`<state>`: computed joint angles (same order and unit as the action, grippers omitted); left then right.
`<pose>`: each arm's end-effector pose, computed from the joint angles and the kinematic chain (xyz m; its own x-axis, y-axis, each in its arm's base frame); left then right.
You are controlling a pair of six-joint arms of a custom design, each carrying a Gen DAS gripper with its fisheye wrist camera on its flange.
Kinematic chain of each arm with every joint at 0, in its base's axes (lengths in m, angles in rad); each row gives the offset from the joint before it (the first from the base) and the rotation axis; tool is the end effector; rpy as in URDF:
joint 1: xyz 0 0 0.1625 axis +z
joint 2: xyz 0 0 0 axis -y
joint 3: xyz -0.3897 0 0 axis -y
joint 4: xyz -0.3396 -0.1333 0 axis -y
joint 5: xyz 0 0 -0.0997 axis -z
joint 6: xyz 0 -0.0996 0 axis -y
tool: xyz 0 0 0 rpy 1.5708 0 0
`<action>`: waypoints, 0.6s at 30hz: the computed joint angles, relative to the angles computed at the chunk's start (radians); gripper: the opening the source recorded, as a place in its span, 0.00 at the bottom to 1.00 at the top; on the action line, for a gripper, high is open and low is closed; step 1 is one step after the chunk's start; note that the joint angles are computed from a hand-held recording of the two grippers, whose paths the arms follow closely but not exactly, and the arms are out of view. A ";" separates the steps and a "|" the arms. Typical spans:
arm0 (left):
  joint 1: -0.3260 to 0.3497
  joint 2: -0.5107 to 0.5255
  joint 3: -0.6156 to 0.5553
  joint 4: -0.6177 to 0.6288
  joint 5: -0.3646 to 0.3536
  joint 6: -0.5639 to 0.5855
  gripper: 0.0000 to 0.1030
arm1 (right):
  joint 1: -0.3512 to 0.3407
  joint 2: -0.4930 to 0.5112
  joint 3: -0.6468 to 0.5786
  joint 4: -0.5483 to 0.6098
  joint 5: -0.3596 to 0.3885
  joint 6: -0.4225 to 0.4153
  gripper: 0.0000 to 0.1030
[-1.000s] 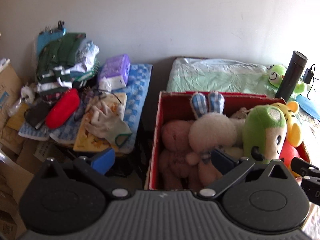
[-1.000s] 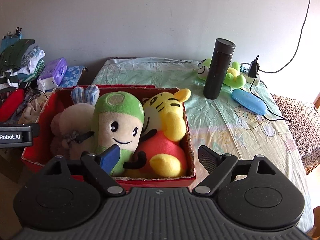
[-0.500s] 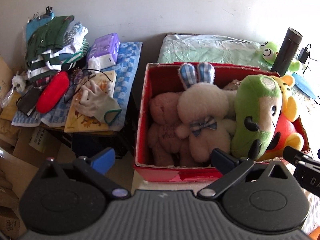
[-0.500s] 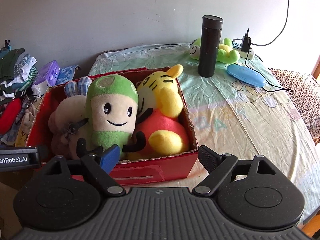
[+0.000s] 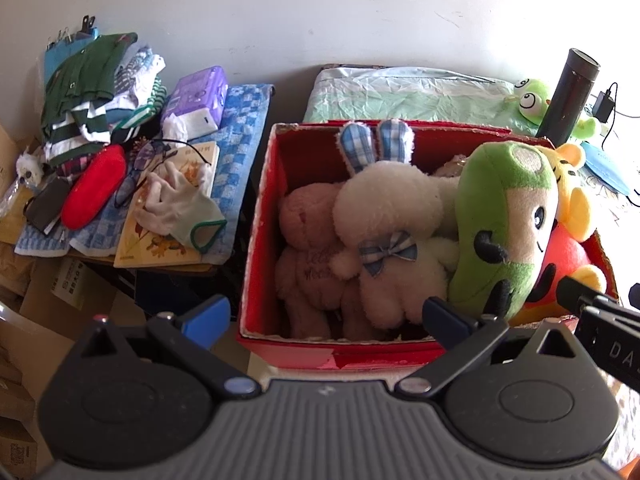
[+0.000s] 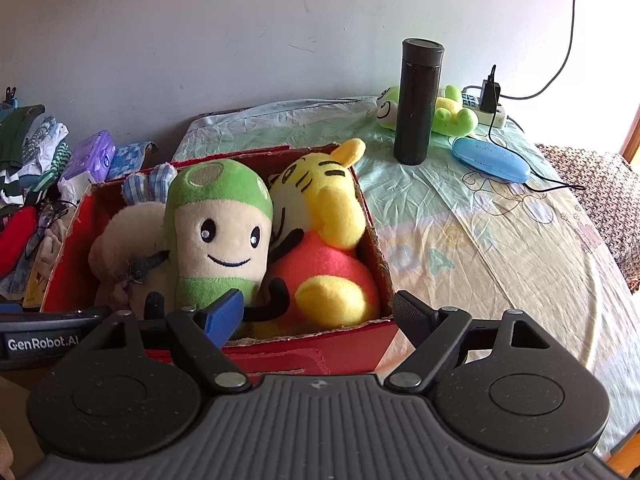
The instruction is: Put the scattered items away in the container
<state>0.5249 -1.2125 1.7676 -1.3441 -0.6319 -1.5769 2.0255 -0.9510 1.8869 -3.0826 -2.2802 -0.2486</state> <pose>-0.2863 -0.4127 0.2365 -0.6153 -0.3605 -0.7010 0.1922 0.7939 -0.5769 0.3041 -0.4664 0.1972 -0.7211 -0.1995 0.6635 -0.5631 0.7267 -0.3934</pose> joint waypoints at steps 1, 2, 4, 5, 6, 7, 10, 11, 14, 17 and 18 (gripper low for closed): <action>0.005 0.008 -0.006 0.000 -0.001 0.012 0.99 | -0.003 0.001 -0.002 0.003 0.006 0.002 0.81; 0.010 0.014 -0.012 -0.004 -0.005 0.023 0.99 | -0.006 0.002 -0.004 0.008 0.010 0.004 0.80; 0.018 0.019 -0.012 -0.031 -0.012 0.052 0.99 | -0.010 0.006 -0.010 0.022 0.012 0.009 0.78; 0.021 0.019 -0.010 -0.045 -0.014 0.063 0.99 | -0.011 0.007 -0.013 0.030 0.013 0.011 0.77; 0.025 0.020 -0.009 -0.053 -0.016 0.066 0.99 | -0.013 0.008 -0.015 0.034 0.016 0.011 0.75; 0.028 0.022 -0.007 -0.062 -0.017 0.069 0.99 | -0.014 0.008 -0.017 0.036 0.018 0.012 0.73; 0.037 0.026 -0.007 -0.069 -0.023 0.065 0.99 | -0.020 0.010 -0.019 0.038 0.029 0.020 0.72; 0.041 0.027 -0.006 -0.071 -0.025 0.063 0.99 | -0.022 0.011 -0.020 0.043 0.032 0.024 0.71; 0.049 0.025 0.001 -0.083 -0.032 0.063 0.99 | -0.024 0.019 -0.025 0.049 0.032 0.016 0.71; 0.051 0.027 0.007 -0.086 -0.027 0.062 0.99 | -0.021 0.030 -0.026 0.038 0.023 -0.006 0.72; 0.051 0.027 0.009 -0.090 -0.026 0.063 0.99 | -0.020 0.034 -0.027 0.037 0.018 -0.014 0.72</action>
<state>0.5756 -1.1854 1.7768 -1.4338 -0.6576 -1.5139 2.0053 -0.9175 1.8602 -3.0454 -2.2622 -0.2621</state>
